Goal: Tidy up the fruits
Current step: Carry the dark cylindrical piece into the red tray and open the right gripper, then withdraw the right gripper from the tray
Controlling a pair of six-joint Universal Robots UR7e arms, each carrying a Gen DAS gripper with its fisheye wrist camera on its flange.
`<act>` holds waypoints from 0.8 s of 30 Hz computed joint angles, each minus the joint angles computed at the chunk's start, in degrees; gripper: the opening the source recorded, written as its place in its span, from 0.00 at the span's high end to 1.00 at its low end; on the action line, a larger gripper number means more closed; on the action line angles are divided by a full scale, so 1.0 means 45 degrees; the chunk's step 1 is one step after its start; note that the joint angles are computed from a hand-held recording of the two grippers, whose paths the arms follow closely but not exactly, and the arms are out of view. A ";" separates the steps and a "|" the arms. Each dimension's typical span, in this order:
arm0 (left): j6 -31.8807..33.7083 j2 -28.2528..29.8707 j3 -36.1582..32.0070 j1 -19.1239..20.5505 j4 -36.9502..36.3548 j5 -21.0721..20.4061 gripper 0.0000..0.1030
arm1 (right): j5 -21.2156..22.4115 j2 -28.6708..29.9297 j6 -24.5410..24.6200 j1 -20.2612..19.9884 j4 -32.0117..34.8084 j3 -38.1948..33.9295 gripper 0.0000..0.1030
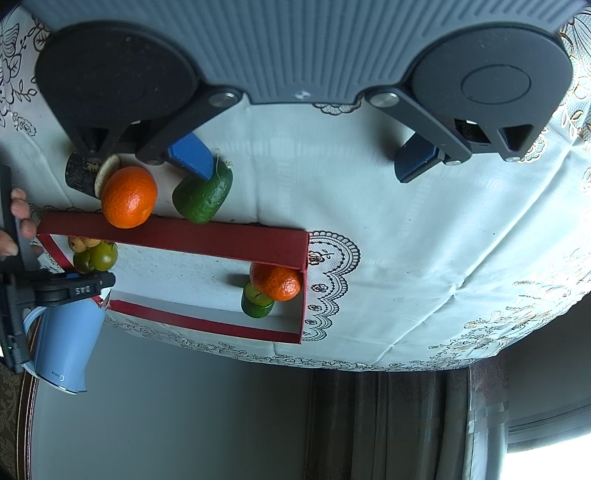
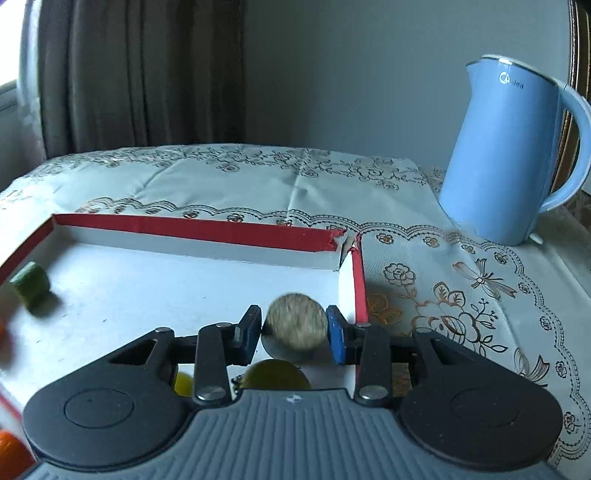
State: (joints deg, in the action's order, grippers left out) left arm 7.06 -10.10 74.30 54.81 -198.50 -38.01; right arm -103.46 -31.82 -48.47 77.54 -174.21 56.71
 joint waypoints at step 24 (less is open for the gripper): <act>0.0094 0.0036 -0.0015 -0.0026 -0.0100 0.0075 0.00 | 0.2223 -0.4874 -0.1847 -0.1533 -0.3892 0.8575 0.26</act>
